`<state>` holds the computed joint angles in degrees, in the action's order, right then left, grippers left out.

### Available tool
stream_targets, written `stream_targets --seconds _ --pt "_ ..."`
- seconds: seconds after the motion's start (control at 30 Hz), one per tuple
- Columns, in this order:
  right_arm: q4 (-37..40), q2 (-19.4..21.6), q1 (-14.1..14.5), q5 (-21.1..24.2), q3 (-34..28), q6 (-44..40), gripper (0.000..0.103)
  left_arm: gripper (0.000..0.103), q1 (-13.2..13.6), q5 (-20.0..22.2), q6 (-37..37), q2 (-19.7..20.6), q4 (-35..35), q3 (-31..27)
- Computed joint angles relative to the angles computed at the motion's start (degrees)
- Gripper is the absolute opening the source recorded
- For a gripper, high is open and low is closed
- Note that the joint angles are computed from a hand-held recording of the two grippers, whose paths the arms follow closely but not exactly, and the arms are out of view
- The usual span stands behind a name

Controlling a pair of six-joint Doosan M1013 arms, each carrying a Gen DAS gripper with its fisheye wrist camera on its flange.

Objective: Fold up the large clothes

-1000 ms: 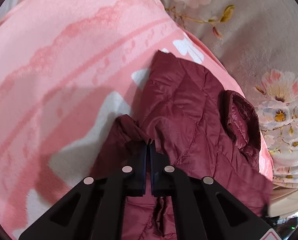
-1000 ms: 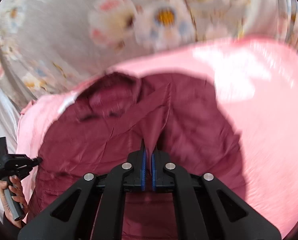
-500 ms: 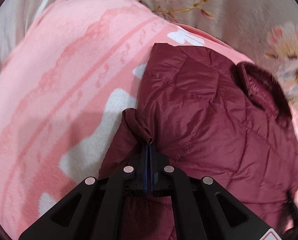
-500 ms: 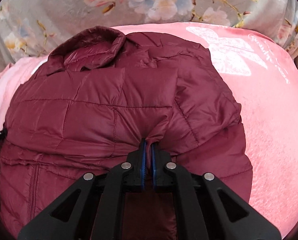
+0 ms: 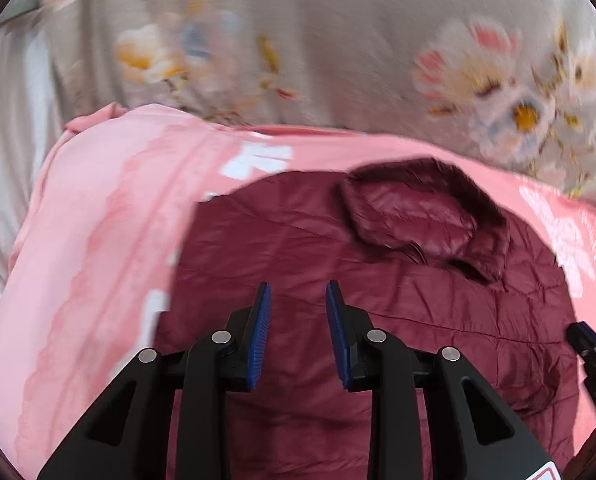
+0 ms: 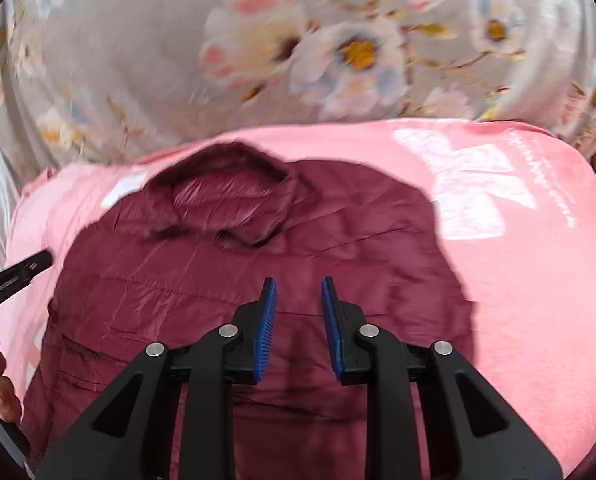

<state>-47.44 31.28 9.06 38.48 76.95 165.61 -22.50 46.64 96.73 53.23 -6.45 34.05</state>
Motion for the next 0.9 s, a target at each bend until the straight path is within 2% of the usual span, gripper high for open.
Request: stream_targets --seconds 0.23,0.37,0.5,0.9 --pt "6.3 4.0 0.4 1.1 -2.2 -6.4 0.023 0.027 -2.5 3.7 -2.9 3.5 5.7 -1.8" --pt "3.3 4.8 1.2 2.4 -2.3 -5.5 0.023 0.027 -2.8 -0.8 -3.6 2.5 7.9 2.2" --pt "2.0 5.3 1.6 3.5 -2.7 -5.2 0.023 0.027 -3.0 -3.4 -4.2 1.9 9.0 4.2" --pt "2.5 5.2 1.3 2.5 -2.4 -4.9 0.024 0.028 -3.4 -5.1 -5.5 1.7 11.8 5.4"
